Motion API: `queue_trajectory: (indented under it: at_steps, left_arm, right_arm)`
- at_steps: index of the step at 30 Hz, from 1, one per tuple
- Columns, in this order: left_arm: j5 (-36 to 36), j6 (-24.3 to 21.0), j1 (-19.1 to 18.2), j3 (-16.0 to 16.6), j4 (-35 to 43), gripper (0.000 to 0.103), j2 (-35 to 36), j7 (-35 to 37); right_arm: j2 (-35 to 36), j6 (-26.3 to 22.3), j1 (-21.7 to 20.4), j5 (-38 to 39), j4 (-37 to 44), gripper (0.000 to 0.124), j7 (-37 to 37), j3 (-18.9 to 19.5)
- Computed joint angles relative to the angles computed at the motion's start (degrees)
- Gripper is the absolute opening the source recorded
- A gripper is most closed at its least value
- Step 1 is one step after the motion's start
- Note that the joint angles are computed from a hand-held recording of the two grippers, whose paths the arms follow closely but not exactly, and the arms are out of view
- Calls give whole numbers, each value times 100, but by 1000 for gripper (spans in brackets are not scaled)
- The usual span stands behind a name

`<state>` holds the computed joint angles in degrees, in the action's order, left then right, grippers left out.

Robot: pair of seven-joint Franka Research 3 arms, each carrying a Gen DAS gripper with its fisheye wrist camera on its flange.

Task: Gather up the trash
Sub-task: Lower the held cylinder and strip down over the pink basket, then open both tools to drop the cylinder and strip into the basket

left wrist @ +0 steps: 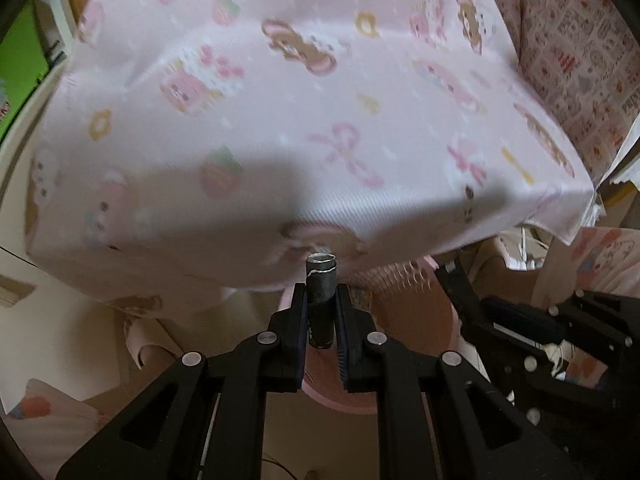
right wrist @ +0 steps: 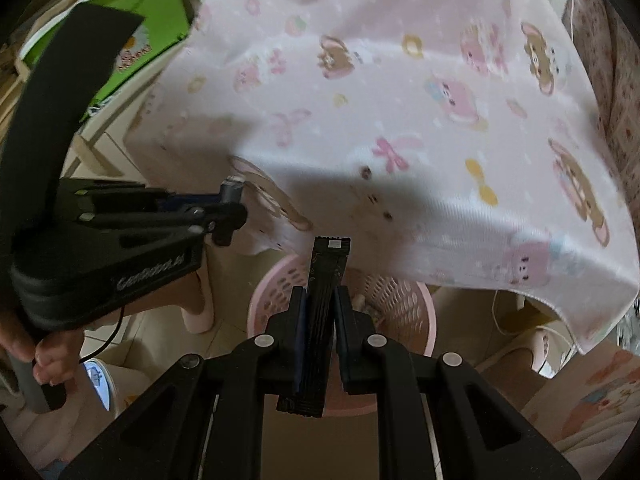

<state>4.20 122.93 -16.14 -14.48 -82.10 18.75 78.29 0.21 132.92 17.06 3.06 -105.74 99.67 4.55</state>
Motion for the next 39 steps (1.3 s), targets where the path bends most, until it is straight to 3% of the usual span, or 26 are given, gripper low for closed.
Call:
queue_trajectory:
  at_steps: [23,28,30,33,39]
  left_arm:
    - [-140,-1762,-177,-31,1018,13,1083,85]
    - [-291,-1880,-118,-32,990,17,1101,-37]
    - [-313,-1887,-103,-25,987,33,1090,-82]
    - [-363,-1849,-65,-35,965,35,1055,-86]
    - [-157,-1553,-128,7,777,38,824,-199]
  right_arm:
    - [845,-500,98,-477,329,18,393,-158]
    - [867,-607,97,-465,335,23,445,-181]
    - [845,-619,100,-512,314,30,577,-200]
    - [790,-557,82,-564,256,46,757,-225]
    - [633,-514,12,-621,203,49,833,-229]
